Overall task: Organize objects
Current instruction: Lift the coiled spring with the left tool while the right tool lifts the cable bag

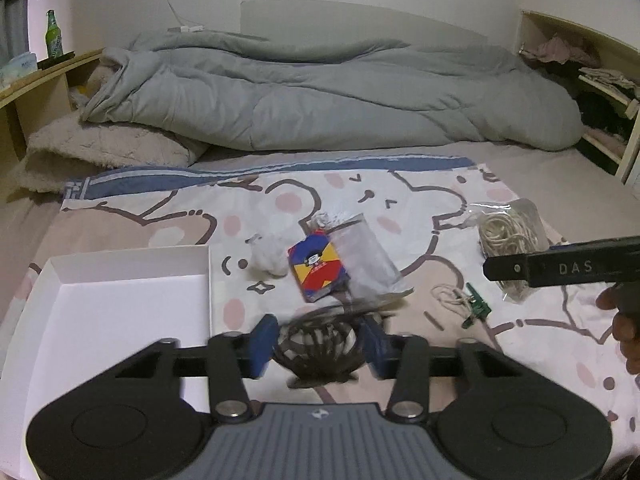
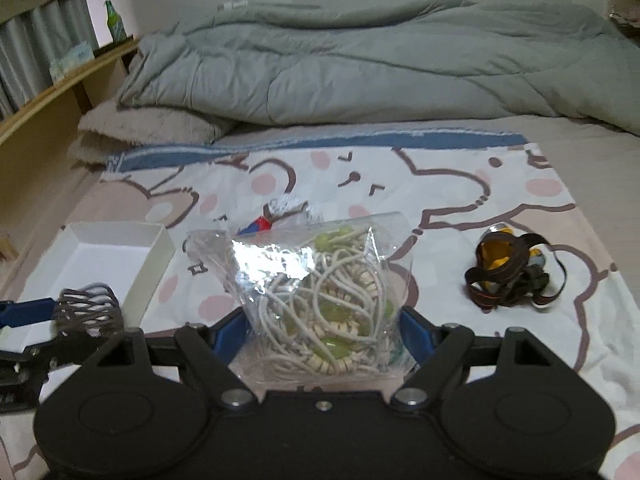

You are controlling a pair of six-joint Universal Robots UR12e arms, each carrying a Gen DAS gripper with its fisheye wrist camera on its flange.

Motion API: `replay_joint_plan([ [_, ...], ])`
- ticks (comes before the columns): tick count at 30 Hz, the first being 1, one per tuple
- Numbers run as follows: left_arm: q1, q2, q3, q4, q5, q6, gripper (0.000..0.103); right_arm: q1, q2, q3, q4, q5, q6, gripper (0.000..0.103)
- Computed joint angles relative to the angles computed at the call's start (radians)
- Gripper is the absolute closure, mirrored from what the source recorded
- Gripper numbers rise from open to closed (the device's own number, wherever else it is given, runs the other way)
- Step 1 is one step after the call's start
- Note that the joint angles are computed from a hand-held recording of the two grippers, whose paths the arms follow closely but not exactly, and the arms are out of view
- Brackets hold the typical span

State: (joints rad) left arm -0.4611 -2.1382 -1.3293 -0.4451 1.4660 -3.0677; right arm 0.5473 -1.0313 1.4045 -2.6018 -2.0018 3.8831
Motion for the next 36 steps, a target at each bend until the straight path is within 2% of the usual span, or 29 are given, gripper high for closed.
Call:
replay_joint_plan([
  [4,-0.007,0.001,-0.006,0.028,0.023,0.0,0.057,0.009,-0.016,0.021,-0.027,-0.025,-0.002,0.022],
  [8,-0.008,-0.002,0.001,0.004,0.026,-0.009,0.055,0.014,-0.027,0.033,-0.024,-0.034,0.0,0.022],
  [9,-0.005,-0.004,0.007,-0.021,0.012,-0.012,0.052,0.015,-0.029,0.036,-0.022,-0.035,0.0,0.022],
  [11,-0.003,-0.008,0.017,-0.071,0.004,-0.025,0.029,0.015,-0.033,0.04,-0.02,-0.033,0.001,0.022],
  [12,-0.005,-0.013,0.028,-0.108,0.014,-0.026,0.027,0.015,-0.034,0.042,-0.018,-0.03,-0.001,0.022],
  [17,-0.013,-0.041,0.088,-0.299,0.06,0.026,0.027,0.016,-0.041,0.052,-0.026,-0.02,-0.016,0.022],
  [20,-0.017,-0.055,0.104,-0.372,0.083,0.053,0.027,0.014,-0.042,0.055,-0.025,-0.01,-0.022,0.022],
  [28,-0.029,-0.099,0.152,-0.463,0.121,0.113,0.029,0.011,-0.036,0.047,-0.023,0.023,-0.046,0.022],
  [30,-0.025,-0.106,0.162,-0.48,0.1,0.107,0.031,0.011,-0.035,0.046,-0.017,0.029,-0.052,0.022],
  [33,-0.017,-0.114,0.181,-0.517,0.057,0.086,0.04,0.01,-0.033,0.042,-0.005,0.032,-0.059,0.022],
  [36,-0.015,-0.116,0.181,-0.515,0.049,0.081,0.04,0.009,-0.032,0.04,0.008,0.031,-0.058,0.022],
])
